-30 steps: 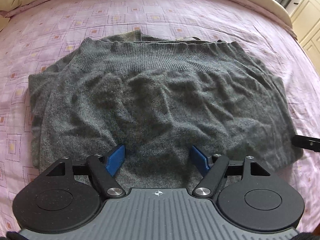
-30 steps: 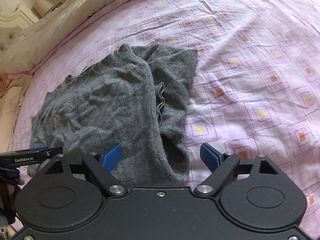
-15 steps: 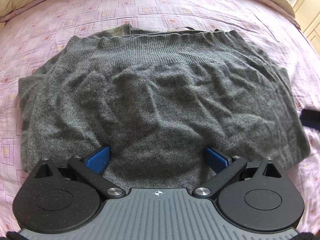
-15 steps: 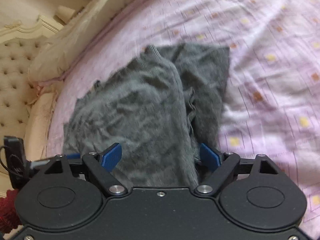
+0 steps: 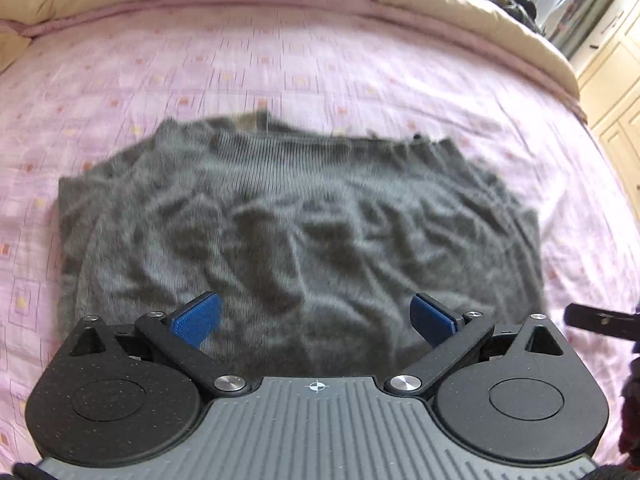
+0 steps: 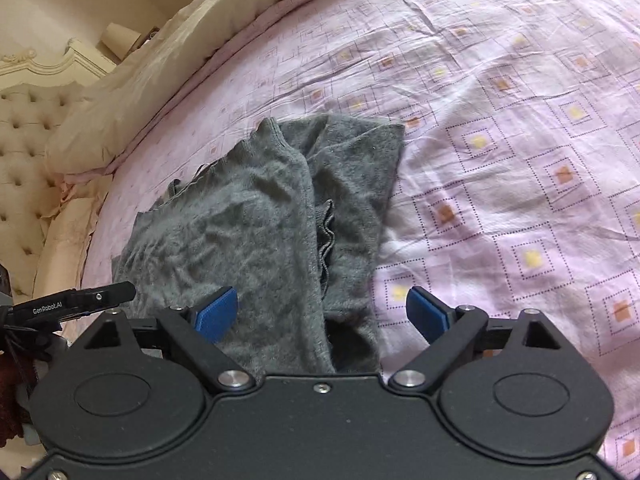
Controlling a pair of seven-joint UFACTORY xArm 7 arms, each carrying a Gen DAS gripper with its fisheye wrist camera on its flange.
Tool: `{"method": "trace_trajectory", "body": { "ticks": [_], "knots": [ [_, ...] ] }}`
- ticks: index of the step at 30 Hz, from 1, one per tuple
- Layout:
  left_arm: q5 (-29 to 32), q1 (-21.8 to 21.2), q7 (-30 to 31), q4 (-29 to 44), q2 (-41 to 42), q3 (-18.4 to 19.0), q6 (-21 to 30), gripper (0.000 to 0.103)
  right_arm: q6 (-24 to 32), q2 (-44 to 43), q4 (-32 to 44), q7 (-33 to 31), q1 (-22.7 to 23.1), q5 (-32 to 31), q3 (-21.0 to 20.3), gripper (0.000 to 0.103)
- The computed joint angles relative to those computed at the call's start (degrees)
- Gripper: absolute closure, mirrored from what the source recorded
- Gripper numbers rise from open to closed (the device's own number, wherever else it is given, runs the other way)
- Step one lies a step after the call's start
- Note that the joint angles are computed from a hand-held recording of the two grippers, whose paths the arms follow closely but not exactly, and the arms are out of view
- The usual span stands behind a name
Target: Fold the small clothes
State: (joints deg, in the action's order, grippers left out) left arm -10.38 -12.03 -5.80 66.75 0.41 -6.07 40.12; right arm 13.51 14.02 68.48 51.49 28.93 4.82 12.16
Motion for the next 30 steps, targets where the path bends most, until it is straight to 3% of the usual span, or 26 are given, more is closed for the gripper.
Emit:
{"method": "trace_trajectory", "body": {
  "ticks": [5,8,10,13,18,23,25,26,27,28,29,30],
  "knots": [
    [4.0,-0.4,-4.2,6.7,6.3,0.1,1.2,0.001,-2.2,6.8,4.5,-19.6,-9.7,16.2,11.4,0.010],
    [6.4,-0.6,-5.9,10.4,10.4,0.3,3.1,0.001,-3.5,10.1,7.3,-26.7,-11.2,20.3,14.0,0.000],
    [7.4,-0.8,-6.6,12.8,12.9,0.4,4.9,0.001,-3.8,12.2,9.4,-29.7,-11.9,22.0,15.1,0.000],
    [8.8,-1.2,-7.0,15.6,15.9,0.6,7.8,0.001,-5.8,14.9,11.4,-33.0,-13.2,25.0,17.2,0.000],
    [12.8,-2.6,-8.3,16.4,17.0,1.1,8.4,0.000,-9.8,17.3,11.7,-35.1,-16.8,29.7,22.2,0.000],
    [12.9,-2.6,-7.9,17.7,18.0,0.9,9.2,0.000,-7.9,16.9,12.3,-33.5,-15.4,28.1,20.1,0.000],
    [13.1,-2.6,-7.6,18.2,18.4,0.9,9.6,0.000,-6.0,16.4,13.0,-31.6,-13.4,27.0,17.5,0.002],
    [13.2,-2.6,-7.5,18.6,18.7,1.0,9.7,0.000,-4.5,16.1,13.6,-30.1,-11.8,25.9,15.4,0.012],
    [13.3,-2.7,-7.6,19.3,19.3,1.1,9.7,0.000,-1.8,15.9,14.9,-27.2,-8.8,23.4,11.5,0.034],
    [13.4,-2.8,-7.9,19.1,19.2,1.1,9.5,0.000,1.9,15.8,16.5,-23.4,-5.5,20.0,7.1,0.045],
    [13.8,-3.1,-8.5,19.7,19.8,1.2,9.3,0.000,5.7,15.7,18.1,-19.5,-2.4,15.6,3.1,0.064],
    [13.8,-3.2,-8.6,19.5,19.7,1.2,9.1,0.000,7.1,15.8,19.1,-17.9,-1.1,13.6,1.5,0.070]
  ]
}}
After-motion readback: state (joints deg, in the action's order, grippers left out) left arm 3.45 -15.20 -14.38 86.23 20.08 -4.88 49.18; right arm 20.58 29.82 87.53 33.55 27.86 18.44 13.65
